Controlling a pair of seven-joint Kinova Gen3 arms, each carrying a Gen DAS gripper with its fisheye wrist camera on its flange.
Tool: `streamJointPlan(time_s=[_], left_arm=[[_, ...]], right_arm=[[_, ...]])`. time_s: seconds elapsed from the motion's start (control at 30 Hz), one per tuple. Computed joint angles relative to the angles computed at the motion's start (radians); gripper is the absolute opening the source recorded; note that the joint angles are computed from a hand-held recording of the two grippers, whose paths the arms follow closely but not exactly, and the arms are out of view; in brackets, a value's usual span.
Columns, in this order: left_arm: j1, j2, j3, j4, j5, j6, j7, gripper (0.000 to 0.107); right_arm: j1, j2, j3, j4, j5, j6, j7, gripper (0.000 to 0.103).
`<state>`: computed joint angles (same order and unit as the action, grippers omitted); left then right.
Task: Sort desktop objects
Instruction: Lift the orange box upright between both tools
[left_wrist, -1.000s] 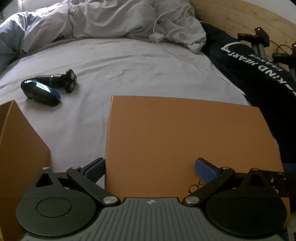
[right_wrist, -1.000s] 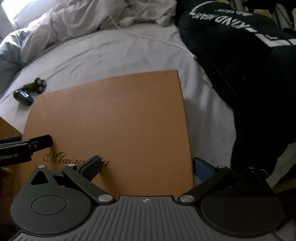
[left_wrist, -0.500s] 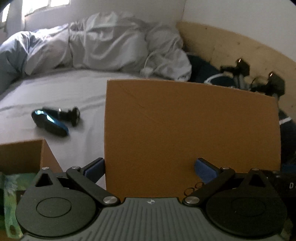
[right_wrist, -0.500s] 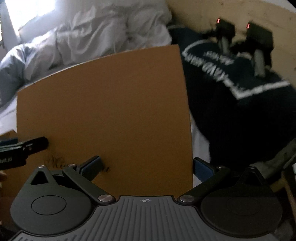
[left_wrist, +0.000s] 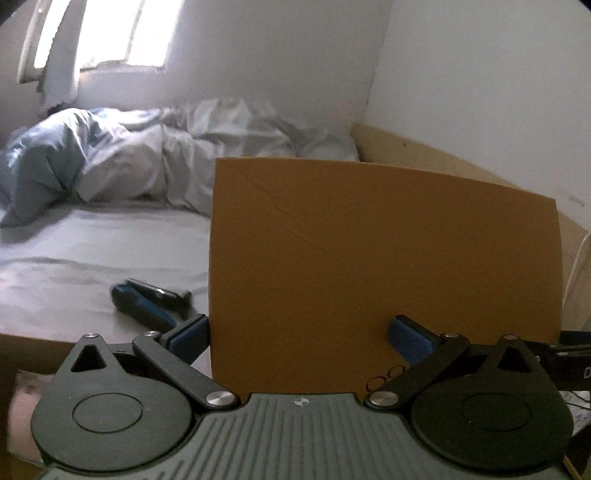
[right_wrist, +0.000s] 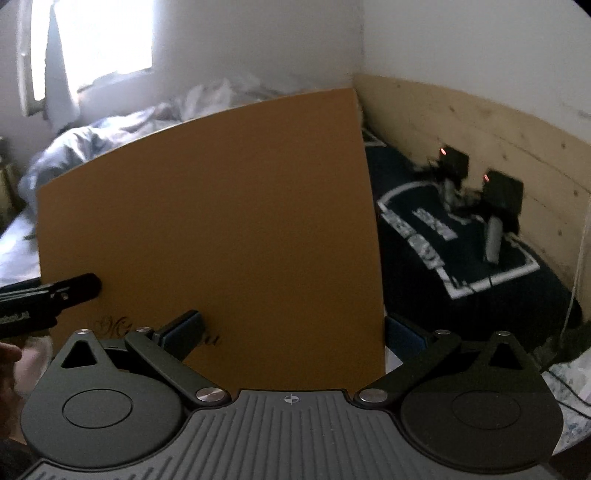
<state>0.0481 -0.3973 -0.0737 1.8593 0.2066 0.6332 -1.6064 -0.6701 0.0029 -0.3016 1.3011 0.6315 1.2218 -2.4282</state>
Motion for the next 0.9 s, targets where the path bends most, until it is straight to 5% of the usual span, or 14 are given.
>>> streamJointPlan(time_s=[0.4,0.9], left_arm=[[-0.069,-0.162,-0.163,-0.021,-0.06,0.128,-0.064,0.103],[-0.13,-0.217,-0.355,-0.034,-0.141,0.229,-0.201,0.103]], right_arm=[[-0.264,0.134,-0.024,-0.222,0.099,0.105,-0.005,0.103],[-0.533,0.317,0.068,-0.424,-0.003,0.129,-0.011,0.103]])
